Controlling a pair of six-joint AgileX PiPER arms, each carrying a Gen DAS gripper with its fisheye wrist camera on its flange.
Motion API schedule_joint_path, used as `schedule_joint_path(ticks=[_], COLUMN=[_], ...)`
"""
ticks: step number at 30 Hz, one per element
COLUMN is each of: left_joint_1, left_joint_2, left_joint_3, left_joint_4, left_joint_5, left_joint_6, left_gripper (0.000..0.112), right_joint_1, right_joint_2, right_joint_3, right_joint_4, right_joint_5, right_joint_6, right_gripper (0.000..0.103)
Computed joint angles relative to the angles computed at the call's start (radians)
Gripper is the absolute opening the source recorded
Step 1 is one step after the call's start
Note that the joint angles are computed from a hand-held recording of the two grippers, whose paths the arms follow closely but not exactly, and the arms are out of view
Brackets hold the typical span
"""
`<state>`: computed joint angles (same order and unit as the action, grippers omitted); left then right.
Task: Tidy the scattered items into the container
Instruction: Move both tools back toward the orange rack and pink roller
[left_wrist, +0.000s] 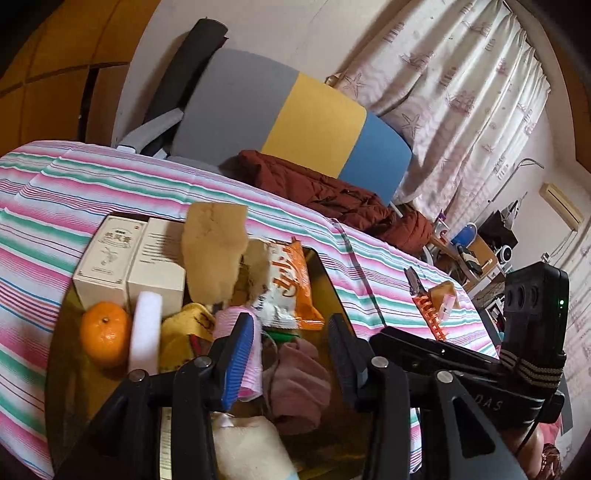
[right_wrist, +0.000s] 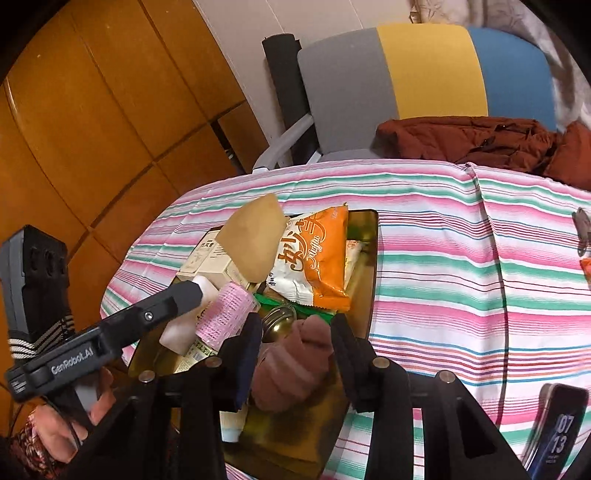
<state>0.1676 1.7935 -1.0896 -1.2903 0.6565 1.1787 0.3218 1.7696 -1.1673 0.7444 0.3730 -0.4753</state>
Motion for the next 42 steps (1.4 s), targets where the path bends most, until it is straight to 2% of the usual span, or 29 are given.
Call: schedule_joint_path(ticks=[5,12,23,29,38,42], left_joint_1=[-0.042,-0.103,-0.256,-0.335,-0.467,-0.516], left_joint_2=[0.003,0.032,0.081,0.131,0.25,0.344], left_joint_3=[-0.017,-0.073,-0.184,-0.263,-0.458,-0.599], left_joint_4=[0.042,0.13,0.3,0.385,0.532,0.615], left_joint_5=[-0.027,-0.044,-0.101,-0.123,-0.093,-0.033], left_joint_6=[-0.043,-0.166,-0.355,-0.46,-0.623,-0.735], left_gripper=[0.046,0.048,0.05,0.051,0.051,0.051], right_joint_1=[0.012,-0.037,-0.142,-0.228,-0.473,-0.592], right_joint_2=[-0.014,-0.046,-0.089,-0.102,-0.061,0.002], right_joint_3=[0.02,0.032,0.091,0.105,0.094,0.053], right_joint_4=[-0.03,-0.011,0.216,0.245,0.092,-0.131], right_joint_5=[-0.06,-0.074,-0.079,-0.093,-0.088,-0.102], right_joint_6=[0.018,0.003,-0.221,-0.285,-0.219,-0.048], right_gripper=[0.041,0.045,0.045,0.048,0.05,0.051])
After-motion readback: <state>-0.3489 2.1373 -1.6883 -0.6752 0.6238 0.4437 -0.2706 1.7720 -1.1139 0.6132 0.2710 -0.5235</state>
